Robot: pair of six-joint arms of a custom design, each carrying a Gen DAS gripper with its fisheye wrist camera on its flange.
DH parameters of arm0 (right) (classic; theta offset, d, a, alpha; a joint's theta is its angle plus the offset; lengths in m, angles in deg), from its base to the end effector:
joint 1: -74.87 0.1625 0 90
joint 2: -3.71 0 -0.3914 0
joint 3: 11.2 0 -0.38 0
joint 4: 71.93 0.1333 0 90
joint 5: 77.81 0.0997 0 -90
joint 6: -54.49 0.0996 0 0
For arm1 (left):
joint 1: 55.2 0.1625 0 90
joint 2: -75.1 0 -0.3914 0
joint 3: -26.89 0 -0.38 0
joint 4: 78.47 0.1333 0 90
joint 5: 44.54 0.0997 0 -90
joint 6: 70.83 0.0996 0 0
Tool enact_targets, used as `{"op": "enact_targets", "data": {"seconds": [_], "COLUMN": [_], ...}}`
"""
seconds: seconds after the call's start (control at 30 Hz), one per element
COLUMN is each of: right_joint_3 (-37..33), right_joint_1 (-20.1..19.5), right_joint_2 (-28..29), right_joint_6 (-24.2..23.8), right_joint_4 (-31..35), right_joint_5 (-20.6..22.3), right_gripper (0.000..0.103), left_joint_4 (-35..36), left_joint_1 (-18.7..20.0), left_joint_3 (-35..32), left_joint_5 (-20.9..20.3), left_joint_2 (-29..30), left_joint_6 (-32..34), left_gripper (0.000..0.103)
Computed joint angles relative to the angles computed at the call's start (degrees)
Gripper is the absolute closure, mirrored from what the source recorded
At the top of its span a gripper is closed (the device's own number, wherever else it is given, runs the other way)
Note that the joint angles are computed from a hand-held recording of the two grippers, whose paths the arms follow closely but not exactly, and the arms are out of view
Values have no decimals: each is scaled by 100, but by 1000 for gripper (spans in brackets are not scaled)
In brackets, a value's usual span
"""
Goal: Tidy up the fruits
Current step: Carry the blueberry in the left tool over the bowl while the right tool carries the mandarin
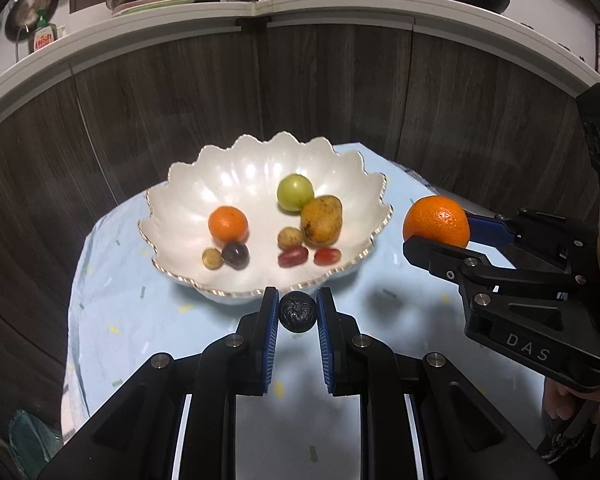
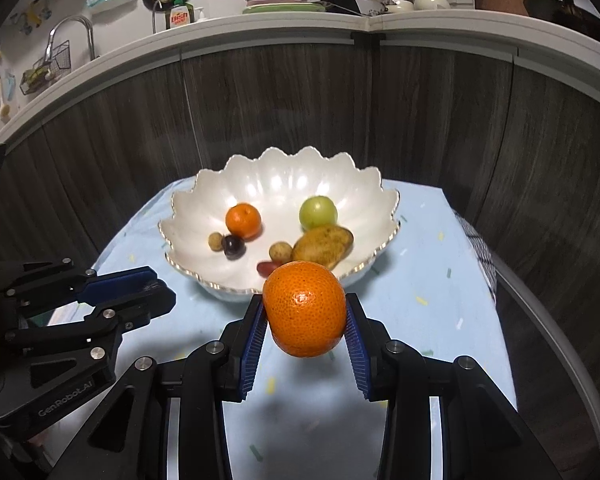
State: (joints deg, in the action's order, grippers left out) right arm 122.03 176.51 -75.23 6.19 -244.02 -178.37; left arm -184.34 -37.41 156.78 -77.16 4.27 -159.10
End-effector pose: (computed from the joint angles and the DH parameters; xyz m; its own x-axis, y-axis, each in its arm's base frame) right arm 0.1996 -0.3987 0.1980 -0.5187 -0.7231 0.4561 -0.8505 0.4908 -0.1892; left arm -0.2763 -0.3167 0.0989 -0.6823 -0.2018 -0.7026 0.4050 0.6958 -0.5931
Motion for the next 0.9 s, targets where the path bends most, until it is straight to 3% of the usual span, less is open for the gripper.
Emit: {"op": "enact_targets", "data": {"seconds": [0.4, 0.9], "right_joint_3": [-590, -1376], "right_joint_1": [240, 330], "right_joint_2": [620, 1470], "right_joint_6": [181, 291], "right_joint_4": [-177, -290], "right_joint_5": [-50, -351], "right_gripper": [64, 64], "left_joint_4": [-55, -1440], "left_joint_1": [481, 1174], "left_joint_3": [-144, -173], "left_joint_5": [511, 708], "left_joint_2": [-219, -29], "left_joint_6": [506, 1779], "left_gripper": [83, 83]}}
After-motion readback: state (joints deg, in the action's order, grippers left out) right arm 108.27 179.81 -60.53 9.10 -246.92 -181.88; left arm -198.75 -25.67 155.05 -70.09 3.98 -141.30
